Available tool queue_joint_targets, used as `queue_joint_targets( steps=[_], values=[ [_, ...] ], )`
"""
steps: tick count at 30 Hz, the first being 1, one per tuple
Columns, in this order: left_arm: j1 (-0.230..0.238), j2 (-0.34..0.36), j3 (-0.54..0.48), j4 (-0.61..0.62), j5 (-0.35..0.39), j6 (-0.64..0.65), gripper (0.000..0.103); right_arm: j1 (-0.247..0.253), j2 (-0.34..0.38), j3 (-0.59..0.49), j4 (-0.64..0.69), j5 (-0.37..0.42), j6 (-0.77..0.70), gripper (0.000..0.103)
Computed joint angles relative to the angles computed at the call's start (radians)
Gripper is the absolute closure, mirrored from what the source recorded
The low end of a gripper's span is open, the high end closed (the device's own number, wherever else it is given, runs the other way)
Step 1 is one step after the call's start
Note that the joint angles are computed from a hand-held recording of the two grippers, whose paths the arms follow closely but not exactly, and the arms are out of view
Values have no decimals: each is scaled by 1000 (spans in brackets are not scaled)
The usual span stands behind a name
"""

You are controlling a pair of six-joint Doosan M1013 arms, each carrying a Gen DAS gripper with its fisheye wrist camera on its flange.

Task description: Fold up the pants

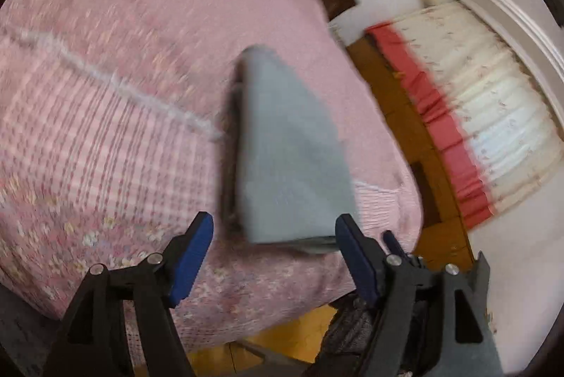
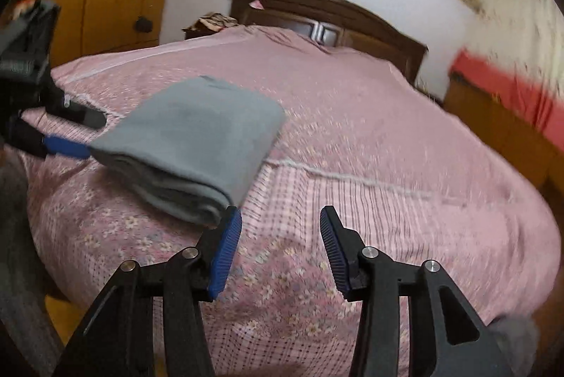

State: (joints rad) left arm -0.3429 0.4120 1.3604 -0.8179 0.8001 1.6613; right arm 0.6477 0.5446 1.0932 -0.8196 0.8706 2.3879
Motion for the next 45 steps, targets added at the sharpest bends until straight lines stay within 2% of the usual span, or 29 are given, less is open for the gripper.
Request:
queue_joint_targets(
  steps=[1, 2, 3, 4, 5, 7, 10, 11, 12, 14, 15, 18, 22, 25, 27, 28, 29, 32, 35, 37, 40, 42, 45],
  values=[
    [-3, 9, -14, 37, 17, -38, 30, 1, -7, 14, 3, -7, 6, 56],
    [-1, 19, -23, 26, 39, -48, 39, 2, -7, 17, 10, -14, -7, 56],
    [5, 28, -29, -28, 70, -26, 54, 4, -9, 27, 9, -18, -15, 56],
    [9, 34, -33, -77, 94, -8, 91, 8, -12, 38, 4, -17, -25, 56],
    [6, 34, -35, -73, 97, -20, 94, 15, -25, 69, -12, -23, -17, 56],
    [0, 32, -46, -44, 90, -44, 93, 35, -32, 94, -64, -28, 8, 56],
    [1, 33, -60, -110, 63, -38, 94, 64, -34, 117, -241, -49, 107, 55],
    [0, 31, -67, -128, 50, -27, 94, 76, -31, 124, -332, -51, 172, 46],
    [-3, 30, -74, -136, 40, -16, 94, 84, -22, 122, -398, -42, 221, 32],
    [-13, 28, -95, -143, 22, 10, 94, 103, 8, 100, -528, 3, 330, 24],
    [-16, 27, -102, -152, 18, 27, 94, 106, 18, 89, -547, 6, 347, 24],
    [-26, 29, -131, -175, 7, 73, 94, 109, 61, 30, -542, 8, 298, 24],
    [-35, 25, -153, -165, 11, 96, 94, 102, 118, -40, -565, 64, 256, 24],
    [-33, 18, -141, -172, -1, 101, 94, 84, 152, -105, -456, 198, 144, 25],
    [-26, 8, -119, -182, -14, 103, 94, 72, 123, -66, -398, 225, 140, 25],
    [-19, 1, -103, -191, -17, 110, 94, 62, 86, -15, -358, 185, 155, 25],
    [-17, -2, -87, -196, -24, 115, 94, 50, 42, 40, -308, 103, 168, 25],
    [-14, -1, -62, -213, -24, 133, 94, 34, -19, 112, -246, 28, 264, 25],
    [-16, -13, -5, -231, -58, 151, 94, -2, -56, 154, -100, -80, 321, 24],
    [-10, -20, 39, -272, -73, 161, 94, -38, -86, 201, 19, -202, 347, 24],
    [-13, -24, 75, -221, -103, 124, 94, -84, -123, 273, 174, -375, 380, 24],
    [-18, -19, 89, -186, -112, 105, 94, -93, -125, 287, 210, -402, 372, 24],
    [-24, -16, 97, -144, -123, 82, 93, -71, -115, 275, 115, -335, 374, 24]
  ],
)
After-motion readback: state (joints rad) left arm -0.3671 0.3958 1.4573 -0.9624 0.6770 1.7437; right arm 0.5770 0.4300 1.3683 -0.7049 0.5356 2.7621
